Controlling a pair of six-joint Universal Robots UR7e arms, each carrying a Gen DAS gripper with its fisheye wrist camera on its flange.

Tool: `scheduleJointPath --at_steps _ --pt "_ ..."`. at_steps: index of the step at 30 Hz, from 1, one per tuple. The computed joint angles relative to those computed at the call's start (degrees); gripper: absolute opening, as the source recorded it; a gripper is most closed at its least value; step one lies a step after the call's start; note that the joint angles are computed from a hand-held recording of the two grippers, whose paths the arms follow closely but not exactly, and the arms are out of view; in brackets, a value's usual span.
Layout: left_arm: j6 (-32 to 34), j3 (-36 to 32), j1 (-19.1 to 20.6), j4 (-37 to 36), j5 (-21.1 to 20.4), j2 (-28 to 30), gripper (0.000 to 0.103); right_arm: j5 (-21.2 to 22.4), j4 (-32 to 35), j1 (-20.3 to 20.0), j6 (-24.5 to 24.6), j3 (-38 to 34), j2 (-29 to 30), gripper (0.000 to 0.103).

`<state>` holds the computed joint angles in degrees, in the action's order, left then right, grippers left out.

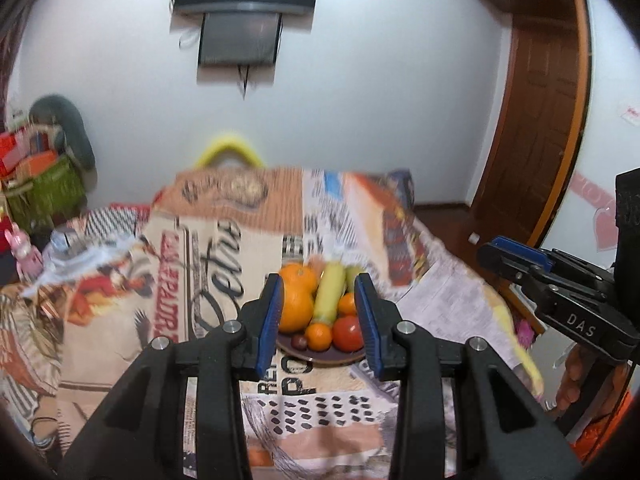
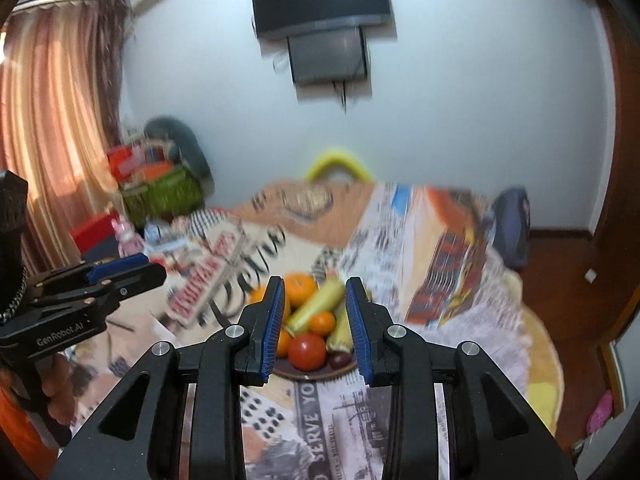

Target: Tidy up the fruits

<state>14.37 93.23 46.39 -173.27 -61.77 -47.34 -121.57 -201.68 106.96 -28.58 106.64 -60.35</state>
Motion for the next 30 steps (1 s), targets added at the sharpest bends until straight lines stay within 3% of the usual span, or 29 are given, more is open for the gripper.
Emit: scheduleJointPath --at_steps 4,9,14,19,21,23,30 --pt "2.8 4.8 -2.8 -7.2 0.7 -3.4 0.037 0.0 -6.9 3.7 -3.1 2.5 -1.1 0.030" --pt "4.1 9.9 -5.3 -12.8 0.7 -7.4 0.049 -0.8 -14.9 7.0 -6.6 4.6 -0.6 0.037" --pt "4.7 13.2 -6.9 -17.0 1.5 -9.5 0.062 -0.9 -21.3 8.4 -7.3 6.2 0.2 0.060" --pt "5.1 15.9 -7.8 -20.3 2.3 -11.3 0.074 -1.7 -25.8 8.9 -8.7 5.9 1.7 0.076" --pt "5.2 16.6 -8.1 -21.5 2.8 -11.6 0.086 -2.5 -27.5 9.4 -9.6 5.8 2.3 0.081" --pt "5.5 17.4 -8.2 -23.2 3.4 -11.8 0.090 -3.1 -28.5 9.7 -10.4 5.4 2.8 0.087" --pt "6.9 18.3 -8.6 -25.3 4.4 -11.6 0.094 -4.9 -31.8 10.4 -12.5 5.0 4.2 0.101"
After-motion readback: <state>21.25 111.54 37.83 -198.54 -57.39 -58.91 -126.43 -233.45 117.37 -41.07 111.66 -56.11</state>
